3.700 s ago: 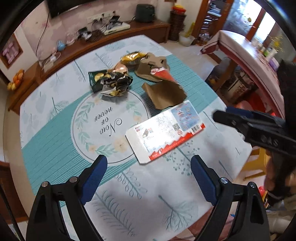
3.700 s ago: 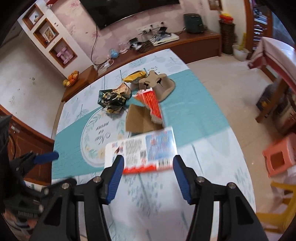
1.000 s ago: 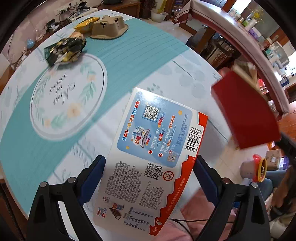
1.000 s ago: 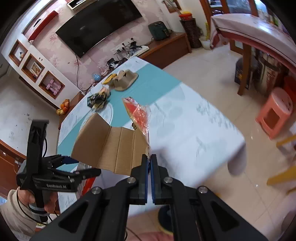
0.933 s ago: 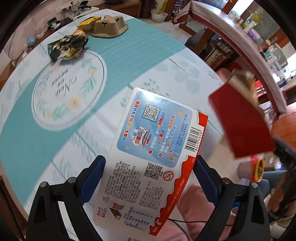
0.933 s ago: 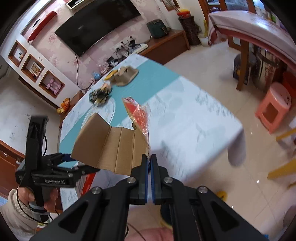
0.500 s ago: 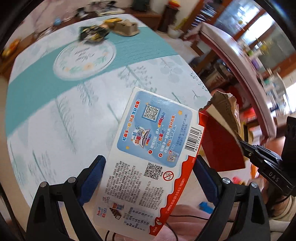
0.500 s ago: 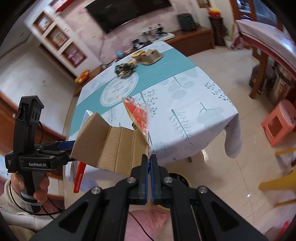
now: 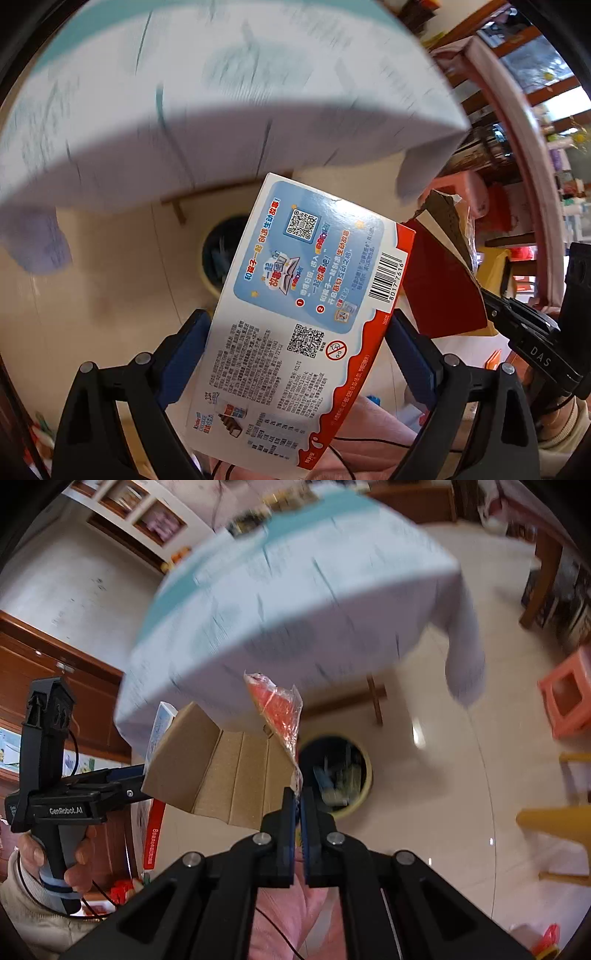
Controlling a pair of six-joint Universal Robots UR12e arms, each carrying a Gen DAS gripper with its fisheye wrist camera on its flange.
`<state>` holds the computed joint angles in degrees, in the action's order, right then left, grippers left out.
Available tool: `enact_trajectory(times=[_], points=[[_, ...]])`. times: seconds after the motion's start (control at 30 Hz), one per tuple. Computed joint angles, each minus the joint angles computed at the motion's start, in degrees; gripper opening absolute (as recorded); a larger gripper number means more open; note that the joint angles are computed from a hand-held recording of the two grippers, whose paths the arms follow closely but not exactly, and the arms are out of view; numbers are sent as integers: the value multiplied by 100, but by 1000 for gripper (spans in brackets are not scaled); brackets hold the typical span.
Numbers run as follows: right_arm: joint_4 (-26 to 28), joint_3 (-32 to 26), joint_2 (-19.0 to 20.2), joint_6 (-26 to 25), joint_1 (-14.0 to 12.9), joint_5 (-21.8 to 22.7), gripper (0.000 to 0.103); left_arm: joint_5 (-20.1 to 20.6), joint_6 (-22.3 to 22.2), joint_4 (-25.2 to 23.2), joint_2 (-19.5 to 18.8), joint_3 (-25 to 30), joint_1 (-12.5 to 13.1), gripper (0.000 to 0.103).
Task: Collect trash
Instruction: 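Carry the Kinder box and cardboard toward the trash bin, then open both grippers over the bin to drop Kinder box and cardboard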
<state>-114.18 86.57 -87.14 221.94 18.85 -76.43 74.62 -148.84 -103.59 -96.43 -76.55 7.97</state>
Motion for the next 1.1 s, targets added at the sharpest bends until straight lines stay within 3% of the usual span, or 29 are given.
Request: enact_trajectory(times=[0.27, 0.43, 0.6, 0.73, 0.8, 0.87, 1.1], points=[[-264, 706, 377, 389, 0, 201, 2, 406, -507, 766, -90, -1133, -25, 93], [-805, 980, 791, 529, -3, 119, 2, 525, -569, 1593, -426, -1631, -129, 93], [-1233, 1067, 1240, 334, 56, 28, 4, 466, -547, 2235, -815, -1840, -196, 94], [-1505, 1061, 1516, 265, 57, 212, 10, 589, -570, 2515, -1074, -1862, -224, 95], [-1695, 1096, 1629, 338, 42, 414, 20, 716, -605, 2522, -1197, -1836, -251, 95], [-1859, 1129, 1687, 342, 43, 506, 41, 759, -604, 2573, -1249, -1865, -248, 99], [-1842, 1161, 1691, 410, 33, 533, 43, 912, -385, 2772, -1254, -1957, -239, 102]])
